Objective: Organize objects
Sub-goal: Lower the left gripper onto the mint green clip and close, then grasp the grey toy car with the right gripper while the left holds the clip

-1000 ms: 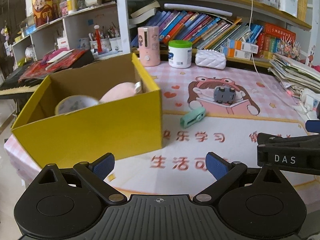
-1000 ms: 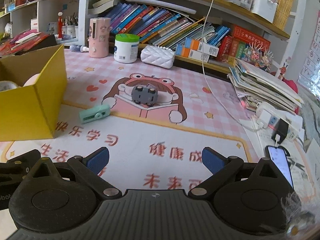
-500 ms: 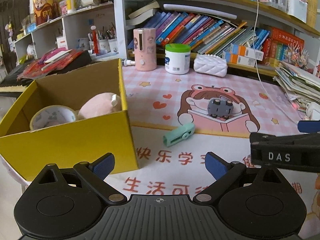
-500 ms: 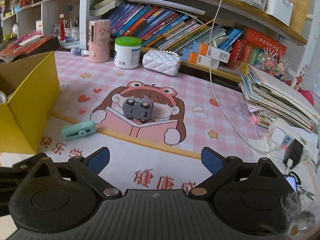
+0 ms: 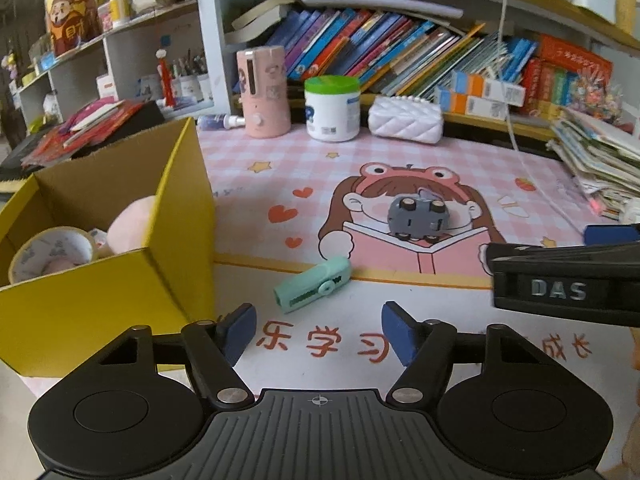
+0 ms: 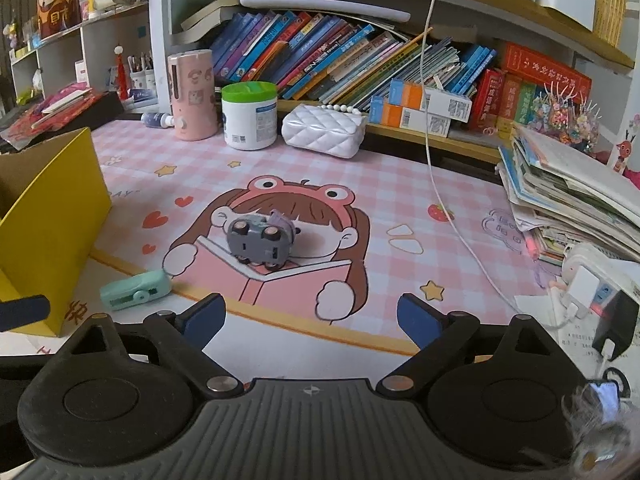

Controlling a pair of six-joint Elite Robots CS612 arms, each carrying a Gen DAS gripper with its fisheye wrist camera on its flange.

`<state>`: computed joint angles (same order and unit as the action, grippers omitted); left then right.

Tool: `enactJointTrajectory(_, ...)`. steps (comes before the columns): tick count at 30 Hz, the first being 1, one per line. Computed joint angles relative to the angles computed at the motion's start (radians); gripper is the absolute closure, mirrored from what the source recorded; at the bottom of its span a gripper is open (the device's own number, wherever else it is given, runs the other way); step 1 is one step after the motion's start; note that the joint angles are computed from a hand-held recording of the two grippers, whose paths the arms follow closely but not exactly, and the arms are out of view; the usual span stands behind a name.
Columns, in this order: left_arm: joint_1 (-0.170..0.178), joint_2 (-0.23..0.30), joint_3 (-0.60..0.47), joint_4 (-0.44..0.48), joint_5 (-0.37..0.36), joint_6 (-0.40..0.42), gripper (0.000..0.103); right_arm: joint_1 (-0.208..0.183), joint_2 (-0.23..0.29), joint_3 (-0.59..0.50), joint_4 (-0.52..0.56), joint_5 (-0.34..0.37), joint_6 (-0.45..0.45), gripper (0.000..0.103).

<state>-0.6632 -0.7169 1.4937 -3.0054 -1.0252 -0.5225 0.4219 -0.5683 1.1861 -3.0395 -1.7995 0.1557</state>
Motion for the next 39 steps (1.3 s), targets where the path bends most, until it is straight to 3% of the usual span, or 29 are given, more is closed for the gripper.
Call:
enactJointTrajectory(13,0.019,0.103,-0.206,0.323,0.074,-0.298,0.032,-0.037,0.024,-0.046,-0.001,0.016,-0.022,0.009)
enactJointTrajectory(18,0.021,0.126,-0.247,0.365,0.081,-0.354,0.03,-0.043,0.029,-0.054,0.012,0.035,-0.039,0.009)
enactJointTrajectory(24,0.02,0.13,-0.246,0.334,0.082,-0.339,0.034,-0.045,0.041,-0.073,0.023,0.063,-0.06,0.009)
enactJointTrajectory(29,0.02,0.105,-0.2,0.295,0.058,-0.299,0.034,-0.05,0.068,-0.122,0.056,0.12,-0.067,0.009)
enactJointTrajectory(39,0.01,0.056,-0.116,0.212,0.027,-0.155,0.034,-0.044,0.19,-0.337,0.174,0.209,-0.111,0.009)
